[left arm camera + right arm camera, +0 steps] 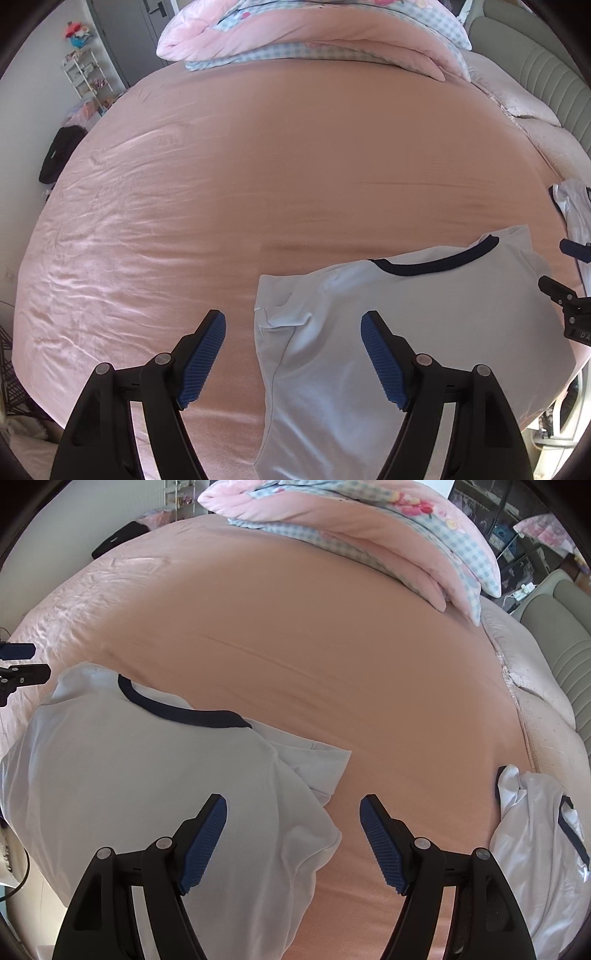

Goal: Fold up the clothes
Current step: 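Open both grippers and withdraw them from the shirt, then roll both open grippers and move them to the shirt's folded end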

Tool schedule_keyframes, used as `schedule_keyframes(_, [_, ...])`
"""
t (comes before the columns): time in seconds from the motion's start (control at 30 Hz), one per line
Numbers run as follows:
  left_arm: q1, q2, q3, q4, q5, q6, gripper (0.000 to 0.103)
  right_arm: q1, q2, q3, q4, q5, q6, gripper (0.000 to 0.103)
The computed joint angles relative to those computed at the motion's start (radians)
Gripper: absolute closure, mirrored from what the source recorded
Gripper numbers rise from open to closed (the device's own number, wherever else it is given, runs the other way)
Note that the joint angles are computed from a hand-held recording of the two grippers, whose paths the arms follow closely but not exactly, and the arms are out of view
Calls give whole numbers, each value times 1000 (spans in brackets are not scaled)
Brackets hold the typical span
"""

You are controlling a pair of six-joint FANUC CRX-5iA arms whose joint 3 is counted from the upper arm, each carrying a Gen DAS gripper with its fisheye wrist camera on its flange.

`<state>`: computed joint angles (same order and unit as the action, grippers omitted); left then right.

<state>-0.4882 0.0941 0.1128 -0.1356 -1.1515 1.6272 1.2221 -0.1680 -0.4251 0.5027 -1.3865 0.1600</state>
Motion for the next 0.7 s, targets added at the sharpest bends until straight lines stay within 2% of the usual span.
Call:
schedule_keyframes(0.27, [-64,-64,-32,-104,-12,2,28,81,18,23,29,-45,-3,29])
schedule_keyframes(0.53, [-154,-115,-50,-257,-20,16,28,173,44,50,71,-166,28,29])
schedule_keyframes(0.7, [-165,-140,-79,-272,-9,24,28,241,88,63,98,-272,79,29])
